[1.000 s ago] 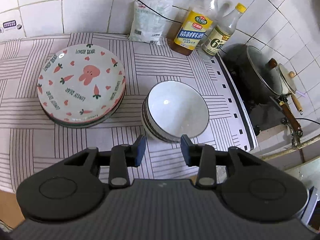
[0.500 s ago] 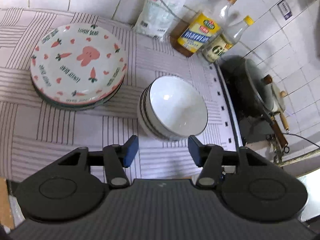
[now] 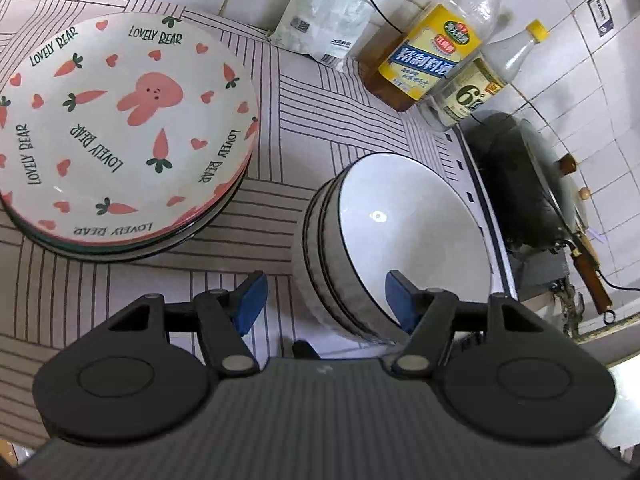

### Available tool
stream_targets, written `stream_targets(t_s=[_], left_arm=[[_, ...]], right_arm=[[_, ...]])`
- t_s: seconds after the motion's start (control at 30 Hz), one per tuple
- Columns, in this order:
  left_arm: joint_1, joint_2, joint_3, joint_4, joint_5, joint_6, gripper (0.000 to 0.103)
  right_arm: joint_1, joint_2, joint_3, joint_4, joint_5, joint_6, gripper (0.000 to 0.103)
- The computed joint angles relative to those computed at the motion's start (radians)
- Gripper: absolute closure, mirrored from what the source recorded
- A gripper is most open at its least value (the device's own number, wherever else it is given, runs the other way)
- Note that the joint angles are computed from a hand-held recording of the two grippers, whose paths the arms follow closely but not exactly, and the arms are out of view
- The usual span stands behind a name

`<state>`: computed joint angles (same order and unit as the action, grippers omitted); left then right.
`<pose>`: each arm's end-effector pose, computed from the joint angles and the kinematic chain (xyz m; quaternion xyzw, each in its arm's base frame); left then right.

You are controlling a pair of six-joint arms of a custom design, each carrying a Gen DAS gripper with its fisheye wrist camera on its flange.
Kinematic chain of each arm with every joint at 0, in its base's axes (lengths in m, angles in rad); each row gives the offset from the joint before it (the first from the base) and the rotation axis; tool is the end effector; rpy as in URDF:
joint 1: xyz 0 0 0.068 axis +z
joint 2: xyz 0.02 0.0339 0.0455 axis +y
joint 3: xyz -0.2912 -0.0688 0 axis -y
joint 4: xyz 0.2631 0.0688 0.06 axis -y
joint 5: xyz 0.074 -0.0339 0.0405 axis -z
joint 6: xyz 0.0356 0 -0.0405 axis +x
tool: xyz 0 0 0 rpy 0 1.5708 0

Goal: Organize plates and bowls
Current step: 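Lift the stack of three white bowls with both grippers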

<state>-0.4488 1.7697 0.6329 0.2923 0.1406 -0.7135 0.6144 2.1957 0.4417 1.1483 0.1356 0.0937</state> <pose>0.2818 -0.1412 0.1038 -0.0983 0.9276 -0.2494 0.2601 0.2408 0.1640 0.0178 -0.1971 0.8621 0.1042 0.4551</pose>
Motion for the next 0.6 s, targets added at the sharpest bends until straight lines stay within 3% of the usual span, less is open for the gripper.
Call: stream_targets(t_s=[0.1,0.27,0.6], left_arm=[[-0.008,0.019,0.005,0.018,-0.008,0.001,0.039],[-0.025,0.048,0.012,0.056,-0.055,0.044,0.041],[-0.010,0.120,0.031,0.145,-0.015,0.031,0.053]], right_arm=[[0.014,0.019,0.060,-0.033,0.034,-0.038,0.000],[0.001,0.037,0.064,0.030,0.019,-0.014,0.000],[-0.028,0.057,0.080,0.069,-0.028,-0.051,0.000]])
